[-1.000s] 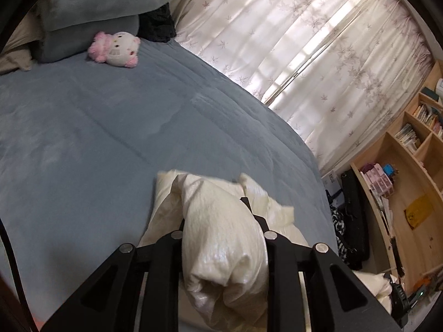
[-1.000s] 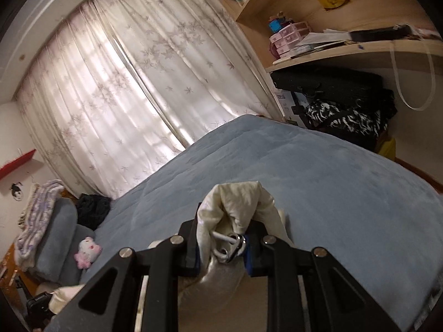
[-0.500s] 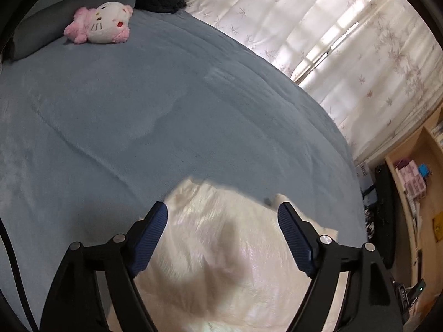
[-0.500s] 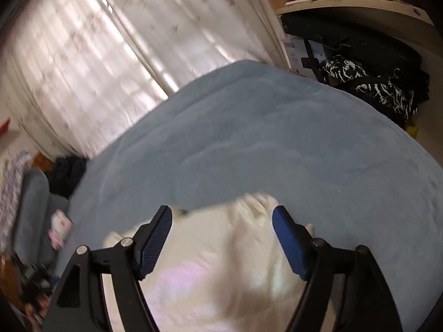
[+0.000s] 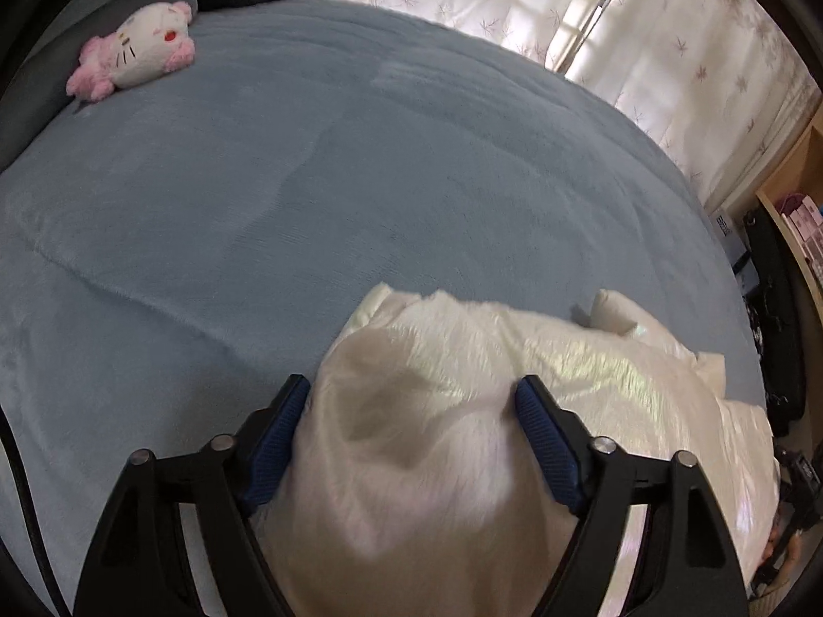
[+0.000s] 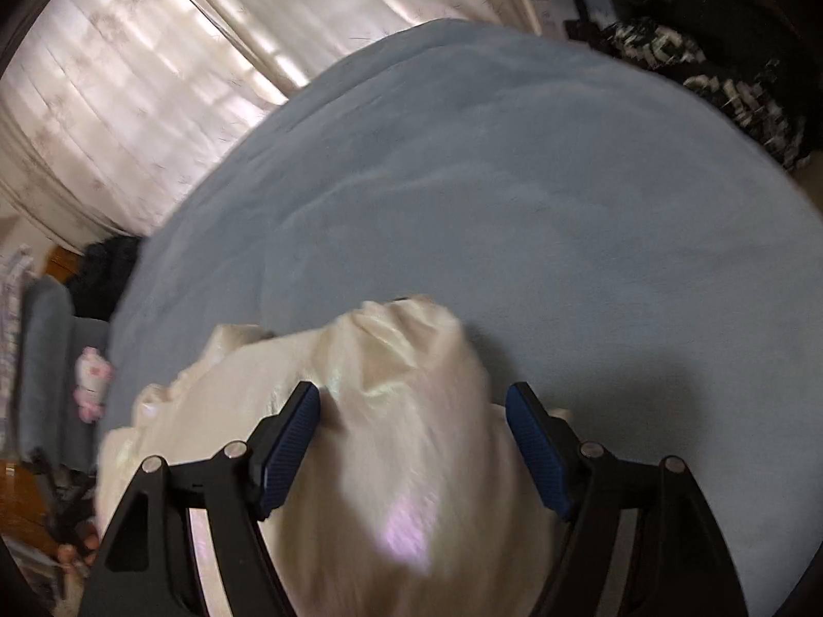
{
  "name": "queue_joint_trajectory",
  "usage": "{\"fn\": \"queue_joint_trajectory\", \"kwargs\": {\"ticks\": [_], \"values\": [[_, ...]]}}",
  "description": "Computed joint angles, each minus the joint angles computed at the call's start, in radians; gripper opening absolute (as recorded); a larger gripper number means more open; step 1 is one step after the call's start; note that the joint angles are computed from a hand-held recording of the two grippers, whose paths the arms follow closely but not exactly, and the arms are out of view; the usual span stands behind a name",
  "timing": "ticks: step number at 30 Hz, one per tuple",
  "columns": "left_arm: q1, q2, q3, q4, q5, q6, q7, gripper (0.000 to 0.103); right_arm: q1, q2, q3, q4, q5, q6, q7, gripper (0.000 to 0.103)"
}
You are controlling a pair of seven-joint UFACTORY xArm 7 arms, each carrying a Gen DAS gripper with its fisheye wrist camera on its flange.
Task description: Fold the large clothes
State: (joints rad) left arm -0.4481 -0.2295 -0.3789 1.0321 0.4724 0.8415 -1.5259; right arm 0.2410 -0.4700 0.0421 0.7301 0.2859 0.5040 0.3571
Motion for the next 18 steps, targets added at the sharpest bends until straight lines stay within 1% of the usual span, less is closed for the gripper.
{"fn": "queue_joint_trajectory", "kwargs": {"ticks": [1,2,3,4,5,6,8,9,10,11,13,14,15,16,18], "values": [[0.004,0.02,-0.011,0.024,0.026,0.03,-0.001,0.03,0.01,0.002,-0.002,-0.005,0.009,-0.015,-0.01,0.042],[0.002,0.041,-0.021,0.054,0.049,0.074,-0.001,0.02,0.0,0.009,0.015,0.01,-0.023,0.005,-0.007,0.028],[-0.002,0.057,-0.03,0.078,0.084,0.109,-0.021,0.017,-0.021,0.018,0.044,0.027,-0.072,0.019,0.007,0.021],[-0.012,0.068,-0.038,0.1,0.113,0.144,-0.041,0.013,-0.057,0.016,0.092,0.038,-0.151,0.024,0.043,0.015],[-0.021,0.079,-0.043,0.124,0.147,0.182,-0.066,0.011,-0.084,0.013,0.127,0.047,-0.214,0.023,0.079,0.013],[-0.031,0.09,-0.048,0.149,0.186,0.22,-0.099,0.011,-0.123,-0.001,0.173,0.049,-0.287,0.006,0.141,0.012],[-0.056,0.12,-0.05,0.191,0.23,0.289,-0.145,0.011,-0.156,-0.005,0.201,0.052,-0.355,-0.019,0.222,0.012],[-0.07,0.149,-0.048,0.222,0.24,0.336,-0.148,0.012,-0.175,0.003,0.22,0.06,-0.392,-0.017,0.266,0.012],[-0.087,0.185,-0.046,0.26,0.246,0.393,-0.14,0.012,-0.195,0.021,0.242,0.075,-0.436,0.0,0.308,0.012],[-0.11,0.249,-0.05,0.323,0.26,0.489,-0.119,0.012,-0.207,0.045,0.262,0.093,-0.48,0.028,0.341,0.012],[-0.165,0.356,-0.047,0.419,0.306,0.632,-0.102,0.012,-0.234,0.102,0.311,0.125,-0.59,0.081,0.412,0.014],[-0.188,0.386,-0.039,0.442,0.316,0.667,-0.106,0.013,-0.241,0.12,0.325,0.129,-0.632,0.092,0.45,0.014],[-0.206,0.408,-0.028,0.46,0.32,0.691,-0.11,0.013,-0.239,0.132,0.324,0.124,-0.653,0.09,0.479,0.015],[-0.221,0.424,-0.016,0.471,0.319,0.705,-0.117,0.013,-0.231,0.139,0.313,0.119,-0.66,0.084,0.495,0.015],[-0.239,0.432,0.011,0.475,0.311,0.702,-0.112,0.014,-0.209,0.146,0.278,0.1,-0.655,0.058,0.516,0.016]]}}
